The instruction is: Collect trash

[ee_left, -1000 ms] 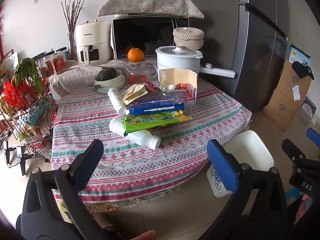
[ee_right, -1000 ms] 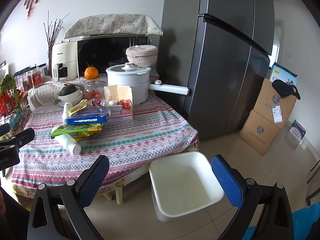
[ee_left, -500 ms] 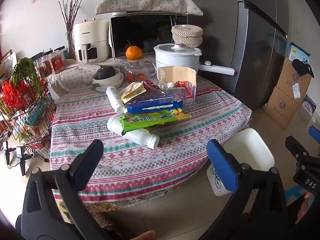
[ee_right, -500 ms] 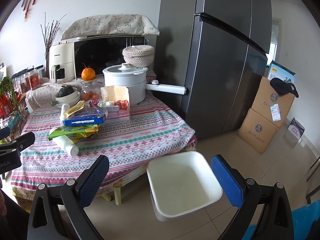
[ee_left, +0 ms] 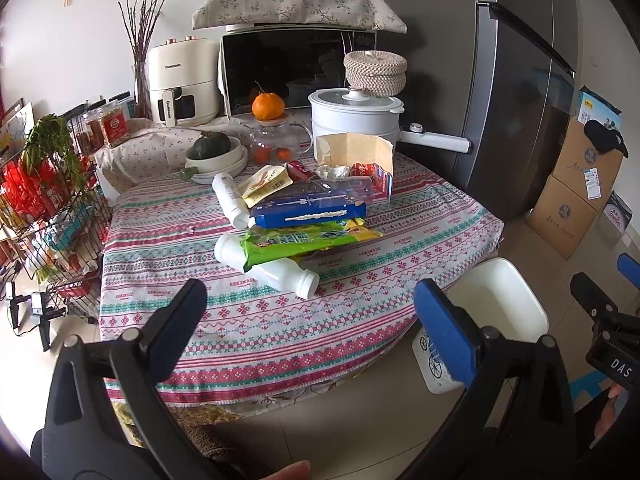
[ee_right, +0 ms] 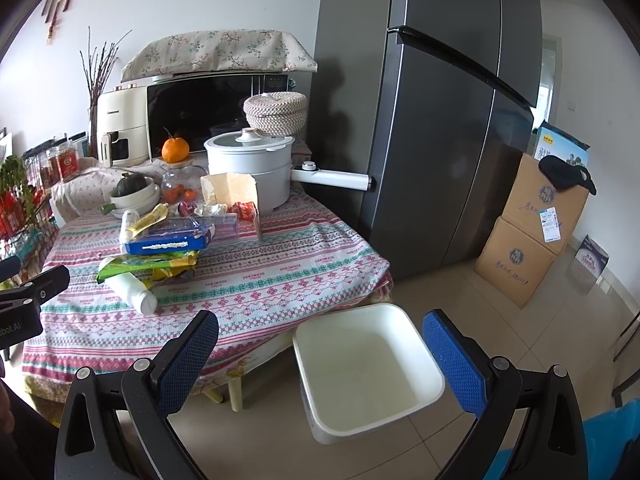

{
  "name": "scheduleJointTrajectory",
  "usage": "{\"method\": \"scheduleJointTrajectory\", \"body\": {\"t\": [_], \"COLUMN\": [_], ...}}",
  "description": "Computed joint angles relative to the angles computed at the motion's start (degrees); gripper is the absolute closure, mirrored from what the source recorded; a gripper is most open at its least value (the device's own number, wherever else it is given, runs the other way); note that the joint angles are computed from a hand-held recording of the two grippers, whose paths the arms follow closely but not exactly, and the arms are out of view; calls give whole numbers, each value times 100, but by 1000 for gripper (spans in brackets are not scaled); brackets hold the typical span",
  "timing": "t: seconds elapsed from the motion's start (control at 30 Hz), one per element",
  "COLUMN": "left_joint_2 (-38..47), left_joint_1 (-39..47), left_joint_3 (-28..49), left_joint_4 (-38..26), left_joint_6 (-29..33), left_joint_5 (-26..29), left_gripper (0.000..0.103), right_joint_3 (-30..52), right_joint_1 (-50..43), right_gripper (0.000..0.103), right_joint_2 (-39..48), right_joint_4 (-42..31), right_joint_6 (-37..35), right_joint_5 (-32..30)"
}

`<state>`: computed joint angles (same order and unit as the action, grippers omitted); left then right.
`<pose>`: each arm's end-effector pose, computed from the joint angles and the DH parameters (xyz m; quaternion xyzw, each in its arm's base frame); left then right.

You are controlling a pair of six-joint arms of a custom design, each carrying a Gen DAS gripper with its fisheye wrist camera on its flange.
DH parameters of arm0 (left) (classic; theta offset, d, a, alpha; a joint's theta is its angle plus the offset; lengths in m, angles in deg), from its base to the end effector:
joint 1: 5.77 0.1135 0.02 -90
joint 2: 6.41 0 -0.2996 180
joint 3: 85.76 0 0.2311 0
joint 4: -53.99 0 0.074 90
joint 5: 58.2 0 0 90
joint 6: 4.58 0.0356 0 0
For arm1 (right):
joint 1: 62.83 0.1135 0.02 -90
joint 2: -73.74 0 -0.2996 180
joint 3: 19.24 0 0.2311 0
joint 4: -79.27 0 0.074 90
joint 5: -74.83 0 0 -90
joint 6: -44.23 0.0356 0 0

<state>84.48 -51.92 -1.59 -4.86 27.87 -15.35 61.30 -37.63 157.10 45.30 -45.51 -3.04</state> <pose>0.2230 -0.1945 0.2966 -0.1732 0.8830 0.0890 0.4272 0.2776 0.1224 0.3346 -0.1458 0.8784 0.0060 0.4552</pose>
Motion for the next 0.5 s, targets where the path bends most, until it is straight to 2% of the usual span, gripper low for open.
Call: {"method": "scheduleJointTrajectory", "body": {"t": [0.5], "left_joint_2": [-4], "left_joint_1": [1], "left_joint_3": [-12], "left_joint_4": [3], "left_joint_6": [1], "left_joint_5": [4], "left_gripper": [0], "right_joint_3": [38], "right_joint_1": [19], "right_gripper": [0], "right_joint_2": [26], "right_joint_4": [-15], "right_joint_6": [-11], "right_joint_5": [8]}}
